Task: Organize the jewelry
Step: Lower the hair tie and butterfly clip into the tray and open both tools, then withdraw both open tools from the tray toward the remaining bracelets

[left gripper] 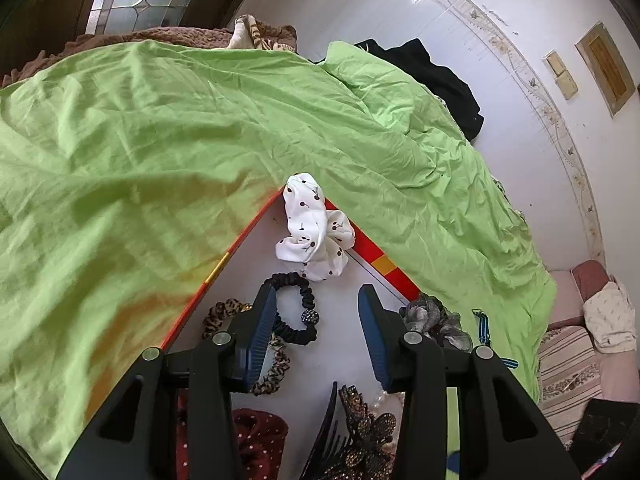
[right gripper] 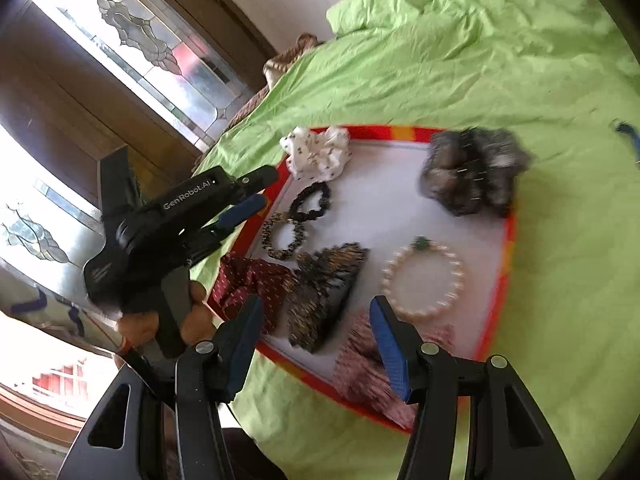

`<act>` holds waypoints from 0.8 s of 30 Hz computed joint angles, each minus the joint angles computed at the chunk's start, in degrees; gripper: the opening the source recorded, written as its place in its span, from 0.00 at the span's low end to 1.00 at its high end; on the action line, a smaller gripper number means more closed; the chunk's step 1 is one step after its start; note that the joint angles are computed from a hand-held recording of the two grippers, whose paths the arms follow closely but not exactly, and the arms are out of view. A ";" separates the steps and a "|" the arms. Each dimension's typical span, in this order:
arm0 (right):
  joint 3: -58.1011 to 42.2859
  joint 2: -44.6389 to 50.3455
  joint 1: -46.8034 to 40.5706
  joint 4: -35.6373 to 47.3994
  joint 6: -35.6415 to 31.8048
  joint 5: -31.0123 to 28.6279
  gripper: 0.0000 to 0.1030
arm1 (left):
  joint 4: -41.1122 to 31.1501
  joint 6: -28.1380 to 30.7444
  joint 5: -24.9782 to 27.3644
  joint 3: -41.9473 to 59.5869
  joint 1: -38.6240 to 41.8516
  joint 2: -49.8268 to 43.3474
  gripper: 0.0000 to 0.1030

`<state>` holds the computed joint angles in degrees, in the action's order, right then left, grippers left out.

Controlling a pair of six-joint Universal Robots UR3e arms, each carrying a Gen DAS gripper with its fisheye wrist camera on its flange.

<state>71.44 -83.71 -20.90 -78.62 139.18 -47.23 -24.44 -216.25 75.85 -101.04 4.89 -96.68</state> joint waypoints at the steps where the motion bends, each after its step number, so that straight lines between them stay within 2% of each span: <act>1: 1.07 -1.55 -1.14 -0.16 -0.90 -0.38 0.58 | 0.28 0.15 0.09 -0.66 0.04 0.55 0.40; 7: 8.69 -11.79 -15.70 2.77 -11.55 -5.12 0.58 | -0.49 0.54 3.16 -0.70 -2.67 2.04 0.40; 10: 10.64 -14.18 -26.86 6.28 -17.43 -7.62 0.58 | -1.42 1.15 5.61 1.34 -5.82 1.35 0.40; 16: 10.73 -13.16 -46.69 8.70 -24.20 -10.32 0.58 | -3.58 2.76 14.46 9.33 -15.99 -2.19 0.40; 20: 7.77 -10.97 -56.12 12.25 -29.39 -10.26 0.58 | -3.89 3.25 19.68 15.47 -24.04 -5.25 0.40; 24: 3.84 -8.04 -61.68 16.01 -33.37 -8.87 0.58 | -7.32 3.41 23.14 22.89 -31.19 -9.67 0.42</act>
<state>75.29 -91.75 -82.57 -62.61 105.81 -56.10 -31.77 -212.83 98.99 -78.15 -26.30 -106.34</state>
